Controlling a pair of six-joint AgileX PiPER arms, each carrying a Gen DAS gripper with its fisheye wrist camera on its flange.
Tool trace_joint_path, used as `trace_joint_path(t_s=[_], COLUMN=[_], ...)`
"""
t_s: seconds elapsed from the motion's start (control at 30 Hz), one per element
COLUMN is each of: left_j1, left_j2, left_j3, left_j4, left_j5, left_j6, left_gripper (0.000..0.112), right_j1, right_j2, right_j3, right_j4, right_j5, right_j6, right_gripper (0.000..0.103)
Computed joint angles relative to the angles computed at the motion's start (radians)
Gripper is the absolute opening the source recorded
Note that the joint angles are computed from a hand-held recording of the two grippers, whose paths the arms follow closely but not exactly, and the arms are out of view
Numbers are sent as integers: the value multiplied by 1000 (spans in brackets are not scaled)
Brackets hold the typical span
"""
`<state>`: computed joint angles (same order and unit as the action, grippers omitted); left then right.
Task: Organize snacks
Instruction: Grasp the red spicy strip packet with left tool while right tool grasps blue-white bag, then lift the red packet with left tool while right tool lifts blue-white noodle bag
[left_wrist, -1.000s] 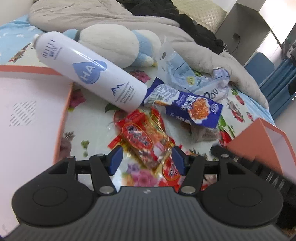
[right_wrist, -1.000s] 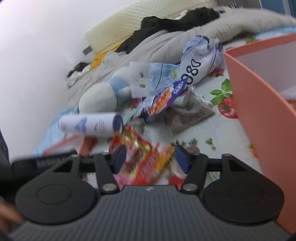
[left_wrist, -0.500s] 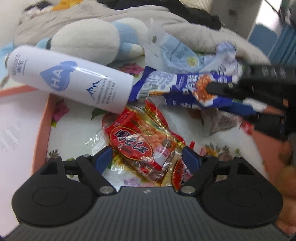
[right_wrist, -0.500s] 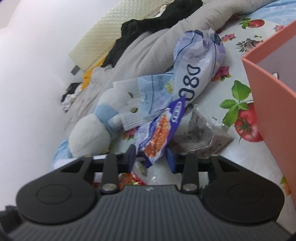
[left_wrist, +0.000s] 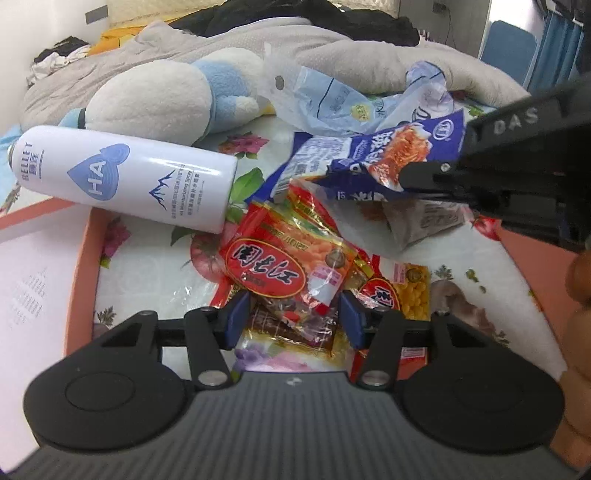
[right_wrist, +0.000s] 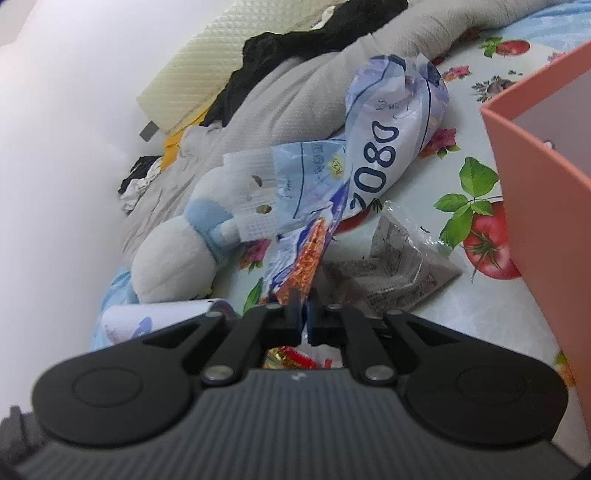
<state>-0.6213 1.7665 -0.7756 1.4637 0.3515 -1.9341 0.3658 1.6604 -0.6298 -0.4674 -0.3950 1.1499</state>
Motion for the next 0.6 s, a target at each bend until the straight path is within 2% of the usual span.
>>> trace_joint_path(t_s=[0.1, 0.13, 0.3, 0.47, 0.57, 0.6], left_j1=[-33, -44, -113, -206, -307, -342], left_j2=[-47, -67, -177, -293, -362, -383], left_j3=[34, 46, 99, 181, 226, 241], left_j4=[-12, -19, -120, -186, -250, -273], left_j5=[17, 21, 66, 119, 192, 215], left_j6=[-13, -13, 25, -21, -36, -45], left_gripper=[57, 45, 43, 42, 42, 42], right_j1=[5, 8, 38, 69, 93, 111], right_j2=[-51, -70, -196, -351, -459, -496], right_j3=[37, 50, 115, 190, 245, 263], right_j4=[-8, -11, 37, 58, 66, 119], right_j5=[7, 12, 75, 161, 230, 261], right_j6=[11, 13, -38, -55, -60, -108], right_gripper=[4, 4, 3, 3, 3, 3])
